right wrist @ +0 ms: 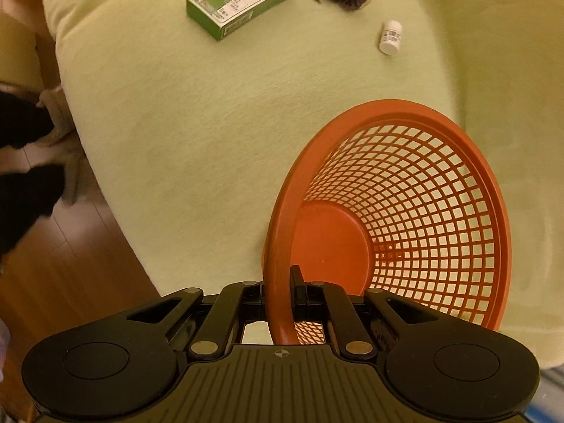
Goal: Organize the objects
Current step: 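Carry the wastebasket onto the sofa seat beside the items with the right gripper, then grasp the green-and-white spray box with the left gripper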
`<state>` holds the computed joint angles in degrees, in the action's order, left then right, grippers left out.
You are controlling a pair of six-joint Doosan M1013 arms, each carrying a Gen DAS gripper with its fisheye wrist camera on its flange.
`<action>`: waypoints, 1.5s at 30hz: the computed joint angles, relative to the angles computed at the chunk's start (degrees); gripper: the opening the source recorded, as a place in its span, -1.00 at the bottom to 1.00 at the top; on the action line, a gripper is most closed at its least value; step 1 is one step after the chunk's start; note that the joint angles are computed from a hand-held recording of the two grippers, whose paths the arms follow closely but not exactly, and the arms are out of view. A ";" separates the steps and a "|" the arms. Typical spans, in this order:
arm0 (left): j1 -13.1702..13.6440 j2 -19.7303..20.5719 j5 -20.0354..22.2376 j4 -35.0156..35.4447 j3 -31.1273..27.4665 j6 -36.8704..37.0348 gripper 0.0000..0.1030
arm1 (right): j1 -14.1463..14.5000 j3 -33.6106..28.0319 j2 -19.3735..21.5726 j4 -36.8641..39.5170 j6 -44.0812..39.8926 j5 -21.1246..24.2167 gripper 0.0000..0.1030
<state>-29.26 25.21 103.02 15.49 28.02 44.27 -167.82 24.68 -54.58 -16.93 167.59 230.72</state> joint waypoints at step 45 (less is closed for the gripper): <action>3.01 2.66 -9.24 -9.31 10.73 -16.18 0.54 | -0.42 5.24 -2.68 -2.00 -9.23 -1.17 -0.97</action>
